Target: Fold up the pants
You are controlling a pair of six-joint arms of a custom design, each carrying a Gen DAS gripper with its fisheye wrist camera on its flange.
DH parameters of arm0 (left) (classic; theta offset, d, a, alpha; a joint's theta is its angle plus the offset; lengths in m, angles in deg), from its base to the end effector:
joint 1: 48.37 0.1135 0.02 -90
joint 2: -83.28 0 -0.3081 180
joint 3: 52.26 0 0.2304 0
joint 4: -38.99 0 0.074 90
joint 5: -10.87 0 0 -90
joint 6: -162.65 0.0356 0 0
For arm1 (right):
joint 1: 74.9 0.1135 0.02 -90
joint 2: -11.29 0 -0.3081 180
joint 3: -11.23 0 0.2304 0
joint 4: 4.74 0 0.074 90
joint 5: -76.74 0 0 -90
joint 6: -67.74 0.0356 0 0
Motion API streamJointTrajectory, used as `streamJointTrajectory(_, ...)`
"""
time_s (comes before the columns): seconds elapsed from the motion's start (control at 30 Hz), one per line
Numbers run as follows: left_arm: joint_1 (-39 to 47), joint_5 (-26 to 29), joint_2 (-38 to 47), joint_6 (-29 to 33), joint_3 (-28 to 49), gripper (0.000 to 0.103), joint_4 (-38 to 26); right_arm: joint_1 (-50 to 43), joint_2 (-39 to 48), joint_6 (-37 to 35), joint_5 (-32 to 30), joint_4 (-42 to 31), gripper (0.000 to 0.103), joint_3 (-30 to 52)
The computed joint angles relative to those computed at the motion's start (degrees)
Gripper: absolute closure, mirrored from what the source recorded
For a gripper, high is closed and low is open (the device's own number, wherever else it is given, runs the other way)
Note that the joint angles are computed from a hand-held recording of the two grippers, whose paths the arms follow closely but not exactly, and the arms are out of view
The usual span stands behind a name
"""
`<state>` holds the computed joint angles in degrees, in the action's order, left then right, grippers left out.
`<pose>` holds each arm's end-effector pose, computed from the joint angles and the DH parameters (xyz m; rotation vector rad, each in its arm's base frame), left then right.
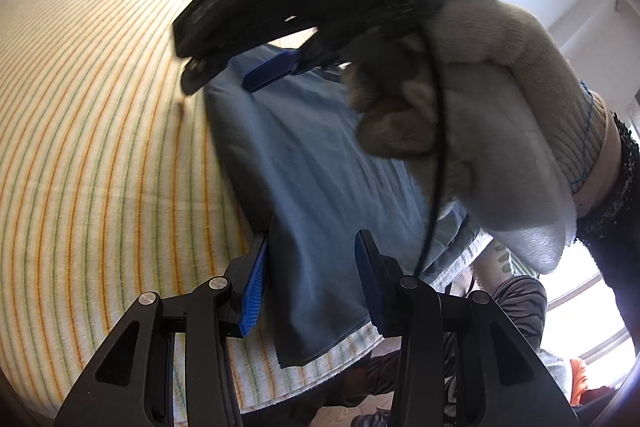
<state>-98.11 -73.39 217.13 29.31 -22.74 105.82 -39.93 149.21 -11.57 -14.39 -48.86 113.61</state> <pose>0.1674 -0.2032 0.0458 0.1942 2.4053 -0.9467 0.3731 0.2618 0.0782 -0.6293 2.9128 0.1317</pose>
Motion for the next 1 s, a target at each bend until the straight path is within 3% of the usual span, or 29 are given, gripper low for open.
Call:
streamJointTrajectory(0.13, -1.28, -1.46, -1.62, 0.66, 1.23, 0.063, -2.95, 1.52, 1.54, -1.09, 3.62, -1.48, 0.052, 1.93)
streamJointTrajectory(0.3, -2.92, -4.46, -3.65, 0.32, 3.70, 0.063, -8.57, 0.67, 1.39, -1.50, 3.26, -2.12, 0.082, 2.53)
streamJointTrajectory(0.4, -3.87, -7.74, -5.04, -0.53, 4.07, 0.056, -12.38, -1.09, -0.11, -1.59, 0.29, -0.08, 0.094, 0.08)
streamJointTrajectory(0.67, -3.58, -5.17, -2.65, -0.82, 7.93, 0.052, -14.66, -5.86, -5.60, -1.05, -6.22, 7.30, 0.097, -7.98)
streamJointTrajectory(0.77, -4.91, -6.91, -2.36, 0.19, 9.16, 0.064, -15.20, -8.69, -7.84, -2.37, -8.63, 8.80, 0.098, -10.32)
streamJointTrajectory(0.83, -5.22, -7.34, -1.79, -0.11, 9.55, 0.087, -14.04, -9.44, -9.79, -2.12, -9.78, 10.63, 0.098, -12.85)
streamJointTrajectory(1.0, -5.26, -8.30, -3.41, 1.17, 7.88, 0.092, -10.29, -12.13, -15.06, -1.65, -13.37, 14.74, 0.099, -18.67)
